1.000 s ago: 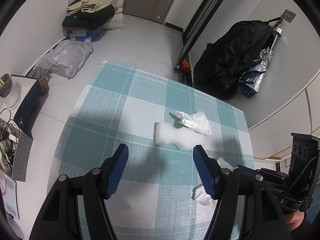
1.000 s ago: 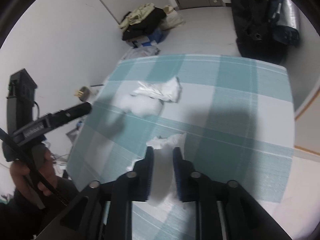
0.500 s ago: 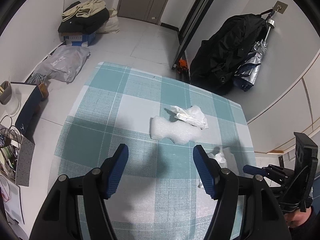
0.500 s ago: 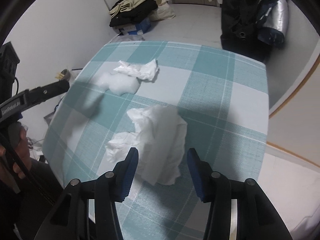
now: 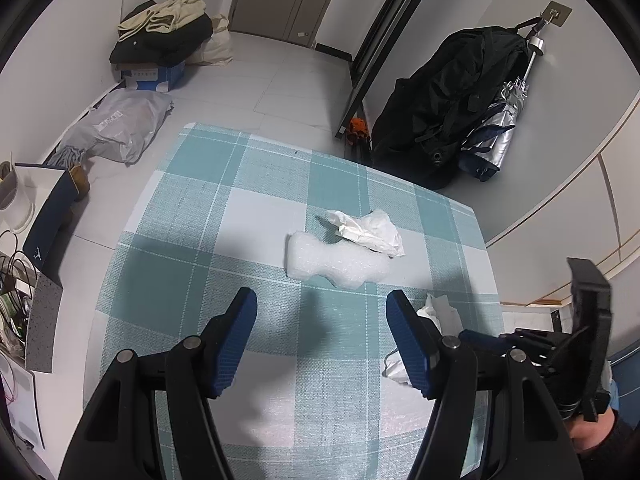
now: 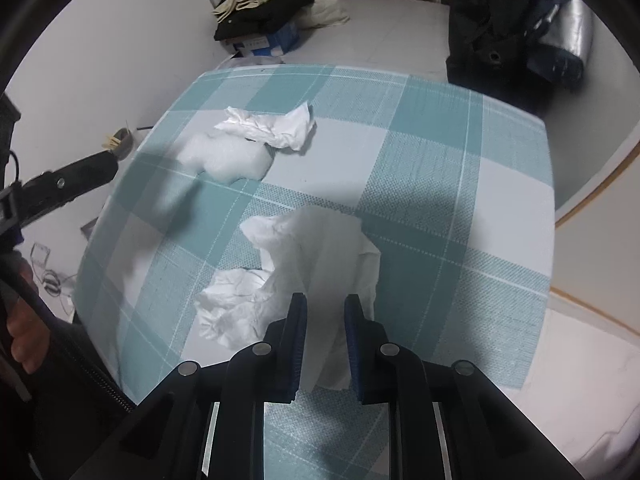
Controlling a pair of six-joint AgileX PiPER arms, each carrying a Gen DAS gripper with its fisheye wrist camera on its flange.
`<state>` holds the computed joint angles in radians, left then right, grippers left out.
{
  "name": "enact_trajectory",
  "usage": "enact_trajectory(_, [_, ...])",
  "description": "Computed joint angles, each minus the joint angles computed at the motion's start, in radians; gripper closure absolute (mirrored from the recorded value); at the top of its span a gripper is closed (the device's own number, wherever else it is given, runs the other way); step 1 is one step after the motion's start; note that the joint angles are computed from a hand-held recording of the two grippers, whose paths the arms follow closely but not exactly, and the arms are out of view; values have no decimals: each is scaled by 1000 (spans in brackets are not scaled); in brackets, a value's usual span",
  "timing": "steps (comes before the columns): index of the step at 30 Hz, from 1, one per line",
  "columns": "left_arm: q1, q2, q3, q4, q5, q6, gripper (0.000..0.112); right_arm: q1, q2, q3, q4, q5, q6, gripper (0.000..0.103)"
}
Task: Collect trash
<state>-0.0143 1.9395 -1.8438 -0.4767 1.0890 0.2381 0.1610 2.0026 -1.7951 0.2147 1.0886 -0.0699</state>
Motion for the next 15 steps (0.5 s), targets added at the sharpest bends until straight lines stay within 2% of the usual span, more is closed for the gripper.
enact_trajectory(3, [-6,1,-3,1,4,1,49,-2,4,-5,8,4,-2,85])
enact_trajectory(7, [-15,-2,2,-2,7,9,49,-8,-10,8,38,1,-28,95])
enact_trajectory(15, [-46,-15,29,3,5,13,49,-64,-101,81,193,-52,-101,97])
